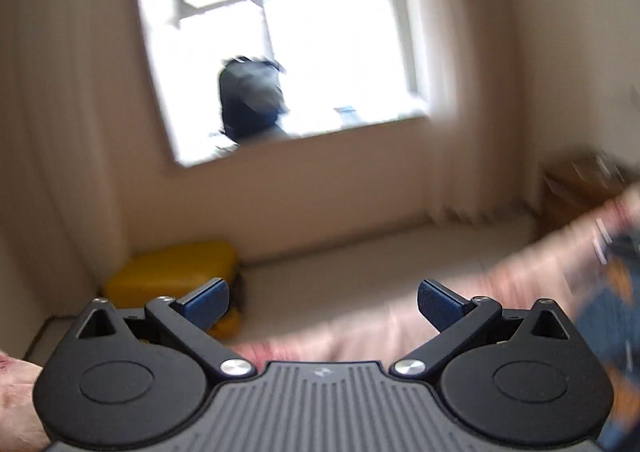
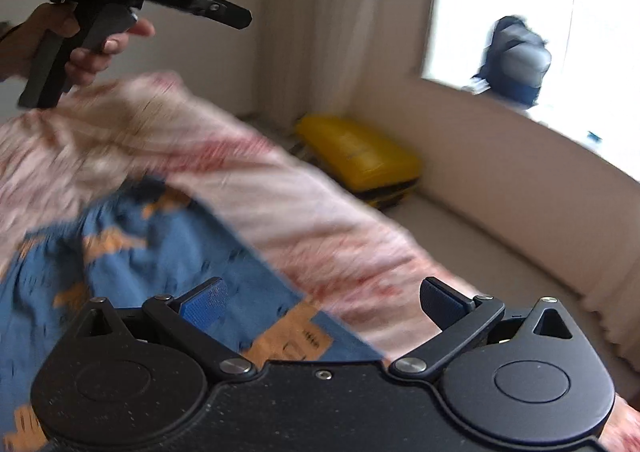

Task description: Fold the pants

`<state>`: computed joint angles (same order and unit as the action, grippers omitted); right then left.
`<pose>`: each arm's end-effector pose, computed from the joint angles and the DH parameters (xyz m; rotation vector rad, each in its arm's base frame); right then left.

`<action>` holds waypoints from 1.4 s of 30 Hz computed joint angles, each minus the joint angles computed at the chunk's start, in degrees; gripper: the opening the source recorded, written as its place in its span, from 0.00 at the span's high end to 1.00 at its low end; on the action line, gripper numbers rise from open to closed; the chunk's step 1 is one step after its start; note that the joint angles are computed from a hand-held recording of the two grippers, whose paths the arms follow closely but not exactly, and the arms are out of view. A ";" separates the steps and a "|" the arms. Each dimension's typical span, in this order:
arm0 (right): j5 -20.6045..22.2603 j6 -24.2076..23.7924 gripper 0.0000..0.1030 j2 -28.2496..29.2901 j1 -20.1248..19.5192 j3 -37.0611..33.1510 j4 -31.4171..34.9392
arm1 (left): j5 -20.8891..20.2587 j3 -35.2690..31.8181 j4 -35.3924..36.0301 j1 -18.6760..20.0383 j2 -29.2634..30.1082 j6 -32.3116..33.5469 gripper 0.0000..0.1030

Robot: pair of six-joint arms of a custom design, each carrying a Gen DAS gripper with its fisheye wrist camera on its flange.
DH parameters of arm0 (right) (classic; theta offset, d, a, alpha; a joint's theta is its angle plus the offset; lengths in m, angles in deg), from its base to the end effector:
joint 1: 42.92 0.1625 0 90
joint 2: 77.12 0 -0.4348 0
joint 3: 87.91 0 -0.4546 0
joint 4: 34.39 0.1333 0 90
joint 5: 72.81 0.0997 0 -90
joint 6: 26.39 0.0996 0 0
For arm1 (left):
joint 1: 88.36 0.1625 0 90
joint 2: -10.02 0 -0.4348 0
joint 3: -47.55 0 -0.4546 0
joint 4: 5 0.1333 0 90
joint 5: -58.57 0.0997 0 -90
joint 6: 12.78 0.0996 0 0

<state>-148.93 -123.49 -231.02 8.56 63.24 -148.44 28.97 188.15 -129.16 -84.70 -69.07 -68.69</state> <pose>0.0008 -0.2514 0.3342 1.4128 -2.3558 0.5565 -0.3503 -0.2428 0.1004 0.8675 2.0168 -1.0260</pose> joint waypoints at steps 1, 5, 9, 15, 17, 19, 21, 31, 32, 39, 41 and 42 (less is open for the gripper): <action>-2.43 0.26 0.01 3.47 1.87 -0.39 -2.51 | -2.83 1.59 -1.55 0.70 -0.67 1.51 0.00; -7.04 2.52 0.01 11.75 5.43 -1.43 -8.47 | -9.92 5.71 -4.86 2.76 -1.31 4.37 0.00; -10.44 2.71 0.08 15.42 7.60 -1.73 -10.98 | -12.73 6.56 -6.07 2.40 1.33 5.62 0.00; -11.81 1.34 0.23 16.72 8.42 -0.89 -13.21 | -17.25 6.59 -10.57 6.44 1.76 12.17 0.24; -11.50 2.25 0.32 17.31 8.73 -1.11 -13.10 | -19.34 6.76 -12.27 7.19 0.87 14.21 0.34; -12.22 2.08 0.48 17.98 9.69 -1.13 -13.39 | -21.45 6.73 -11.81 7.80 -0.66 15.25 0.52; -13.83 2.60 0.68 18.84 11.21 -1.30 -13.30 | -23.33 5.96 -9.48 8.26 -1.32 15.25 0.74; -12.16 -0.33 1.00 11.63 11.83 2.45 -16.52 | -17.75 3.16 0.96 2.54 0.18 8.13 1.00; -11.15 -0.60 1.00 10.43 12.08 3.01 -17.51 | -16.20 2.63 2.33 2.21 0.10 7.07 1.00; -9.40 7.68 1.00 19.57 19.02 5.08 -40.79 | -8.88 -0.05 4.23 4.72 2.81 2.89 1.00; -13.67 9.17 1.00 27.58 21.35 4.88 -49.31 | -8.71 -0.09 3.16 6.35 4.55 4.23 1.00; -15.56 8.95 1.00 31.82 21.82 5.00 -53.94 | -8.99 -0.21 2.87 7.27 5.37 4.43 1.00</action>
